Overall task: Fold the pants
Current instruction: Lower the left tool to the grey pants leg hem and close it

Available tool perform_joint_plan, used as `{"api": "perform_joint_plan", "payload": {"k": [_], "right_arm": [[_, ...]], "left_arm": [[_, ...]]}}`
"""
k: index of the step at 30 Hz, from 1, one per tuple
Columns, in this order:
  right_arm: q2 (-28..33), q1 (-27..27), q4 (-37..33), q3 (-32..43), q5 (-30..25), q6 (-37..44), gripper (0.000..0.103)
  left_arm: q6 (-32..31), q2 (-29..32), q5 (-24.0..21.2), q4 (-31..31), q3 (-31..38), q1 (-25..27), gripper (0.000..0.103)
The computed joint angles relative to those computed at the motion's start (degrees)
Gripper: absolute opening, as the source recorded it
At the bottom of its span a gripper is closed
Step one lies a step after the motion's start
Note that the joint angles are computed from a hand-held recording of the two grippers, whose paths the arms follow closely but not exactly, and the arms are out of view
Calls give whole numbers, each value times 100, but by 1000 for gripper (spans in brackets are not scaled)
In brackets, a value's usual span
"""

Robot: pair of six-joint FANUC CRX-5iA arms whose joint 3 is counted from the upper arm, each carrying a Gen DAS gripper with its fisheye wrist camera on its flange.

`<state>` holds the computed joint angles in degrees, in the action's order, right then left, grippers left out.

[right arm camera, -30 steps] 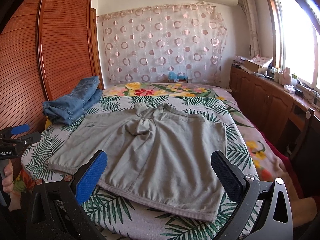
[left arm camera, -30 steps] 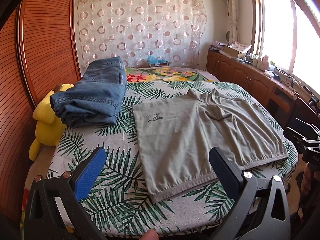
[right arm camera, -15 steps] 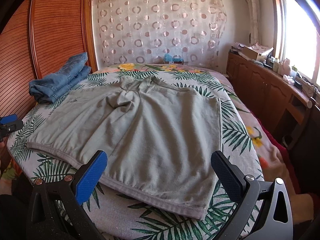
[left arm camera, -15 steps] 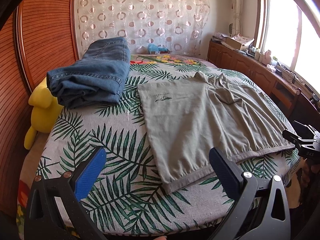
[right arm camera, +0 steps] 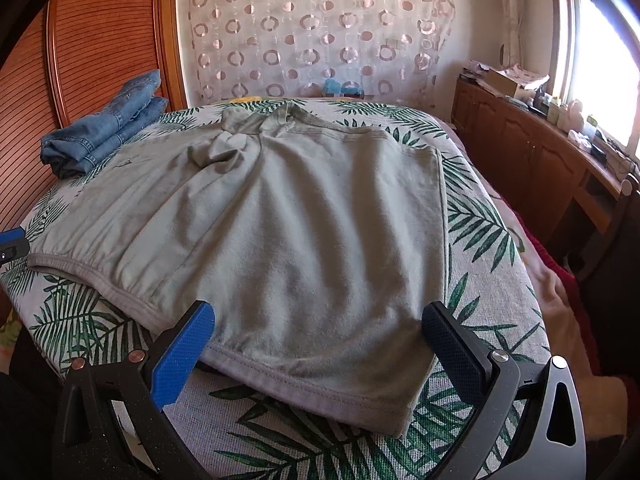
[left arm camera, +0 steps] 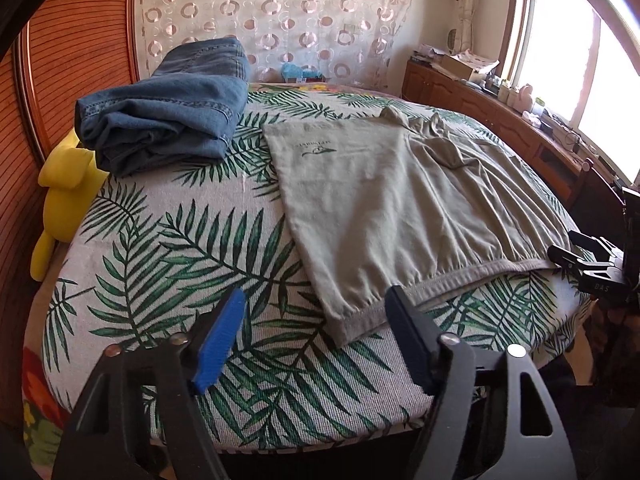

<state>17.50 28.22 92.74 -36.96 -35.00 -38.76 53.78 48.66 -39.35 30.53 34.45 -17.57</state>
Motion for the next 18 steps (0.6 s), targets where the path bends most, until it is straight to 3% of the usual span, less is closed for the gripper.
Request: {"api": "perform_joint_plan", "payload": {"k": [9, 18], "right_arm": [[-98, -41, 387, -143, -42, -264, 103], [41, -301, 904, -92, 59, -561, 103]], "left_arm": [[-368, 67, -266, 342, -19, 6, 35], [-319, 152, -303, 344, 97, -15, 35]]}}
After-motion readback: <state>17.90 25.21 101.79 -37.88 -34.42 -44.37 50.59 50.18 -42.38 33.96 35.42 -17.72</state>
